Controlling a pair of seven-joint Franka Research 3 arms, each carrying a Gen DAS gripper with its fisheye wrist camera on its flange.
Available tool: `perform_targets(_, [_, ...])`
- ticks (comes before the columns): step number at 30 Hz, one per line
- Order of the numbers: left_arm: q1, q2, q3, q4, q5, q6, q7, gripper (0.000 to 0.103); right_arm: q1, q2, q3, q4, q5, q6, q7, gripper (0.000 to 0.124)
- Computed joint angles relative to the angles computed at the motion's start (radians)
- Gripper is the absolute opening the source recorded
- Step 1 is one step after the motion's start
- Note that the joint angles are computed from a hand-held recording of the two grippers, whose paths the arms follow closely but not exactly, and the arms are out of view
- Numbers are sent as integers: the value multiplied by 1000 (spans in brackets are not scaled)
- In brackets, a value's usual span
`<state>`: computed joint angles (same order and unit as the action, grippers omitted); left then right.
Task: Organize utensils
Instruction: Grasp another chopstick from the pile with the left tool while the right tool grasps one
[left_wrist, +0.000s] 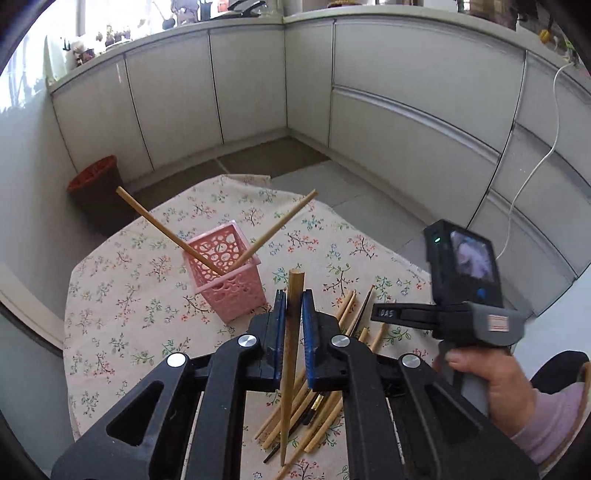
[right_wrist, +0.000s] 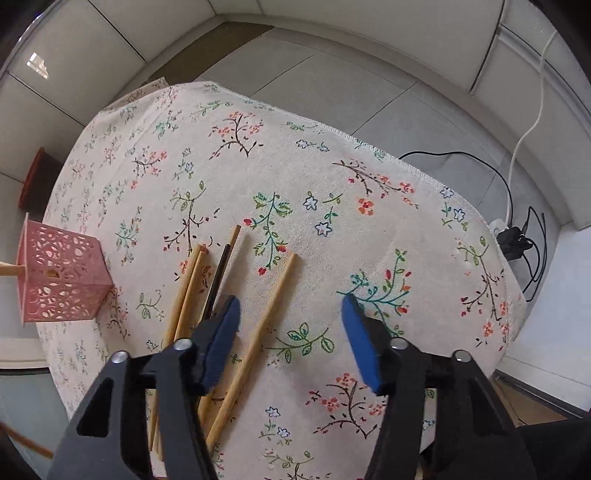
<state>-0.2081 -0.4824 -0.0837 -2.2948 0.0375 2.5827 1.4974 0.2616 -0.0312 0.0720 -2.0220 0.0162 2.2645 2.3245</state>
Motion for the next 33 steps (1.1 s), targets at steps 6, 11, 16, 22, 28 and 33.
perform_targets(6, [1,-73,35,-29,-28,34,-3,8,11,-3,5,-24,-19,73,19,8])
perform_targets(11, [0,-114,57,-53,-49,53,-11,7,4,-87,1,-103,72,179,-63,6])
perform_targets(16, [-2,-157,70,-65,-63,70,-20,7,6,-231,-3,-182,178,256,-220,6])
perform_targets(22, [5,-184,80,-59,-66,99,-56,7,-9,-395,21,-261,198,346,-328,6])
perform_targets(28, [20,-200,66,-42,-44,113,-99,7,-18,-471,41,-259,216,423,-383,6])
perform_targets(33, [22,-204,65,-28,-25,132,-123,6,-28,-493,58,-231,216,476,-411,6])
